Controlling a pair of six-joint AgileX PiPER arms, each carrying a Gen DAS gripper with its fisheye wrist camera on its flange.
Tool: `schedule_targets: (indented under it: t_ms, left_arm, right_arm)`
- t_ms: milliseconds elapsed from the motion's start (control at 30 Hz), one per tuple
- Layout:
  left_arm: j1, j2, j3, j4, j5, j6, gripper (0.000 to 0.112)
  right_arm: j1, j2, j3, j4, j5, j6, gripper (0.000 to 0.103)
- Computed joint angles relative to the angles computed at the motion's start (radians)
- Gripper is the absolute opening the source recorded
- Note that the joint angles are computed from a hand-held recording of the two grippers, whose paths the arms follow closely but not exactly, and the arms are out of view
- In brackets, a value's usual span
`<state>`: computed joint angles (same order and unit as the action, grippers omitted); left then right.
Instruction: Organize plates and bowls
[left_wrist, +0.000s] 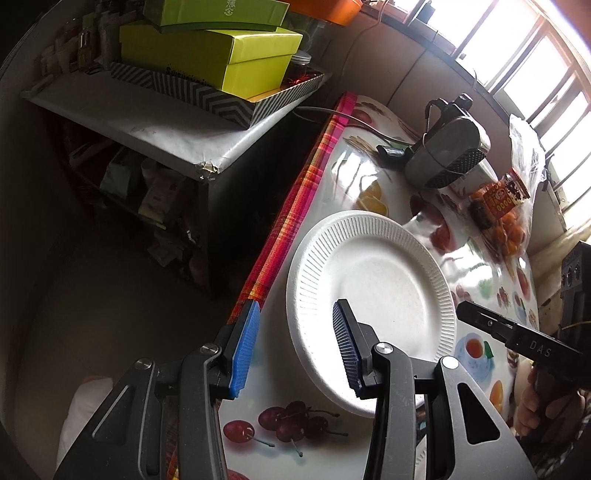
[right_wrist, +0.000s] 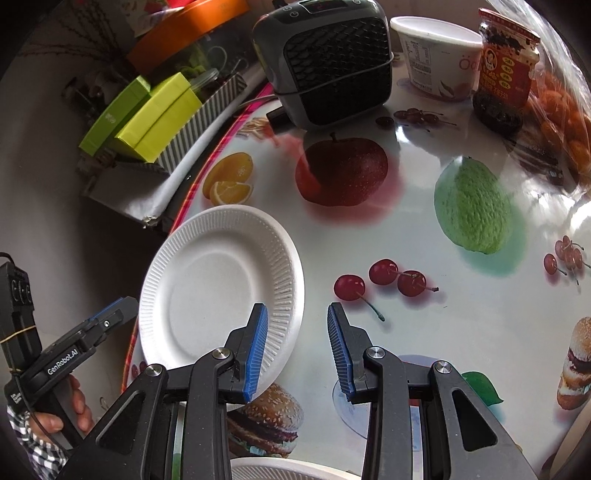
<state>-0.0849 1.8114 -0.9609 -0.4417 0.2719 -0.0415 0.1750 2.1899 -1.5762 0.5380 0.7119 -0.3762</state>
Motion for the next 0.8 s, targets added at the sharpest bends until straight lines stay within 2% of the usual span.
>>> schedule_targets:
  t_ms: [167,267,500,800]
  left_arm:
    - [0.008,0.021,-0.013,-0.046,0.015,0.043,0.033]
    - [0.011,0.031,-0.018,-0.078,0.022,0.066,0.031]
    - [0.001,0.037,-0.031,-0.046,0.028,0.027,0.021]
    - [-0.014,0.042,-0.042,0.019,0.027,-0.043,0.017]
  right_arm:
    - [0.004,0.021,-0.025,-0.006,0.012,0.009,0.032]
    - [0.004,0.031,-0.033,-0.004,0.018,0.007,0.027]
    - [0.003,0.042,-0.035,0.003,0.024,-0.001,0.019]
    - [0.002,0.037,-0.028,0.016,0.018,-0.012,0.017]
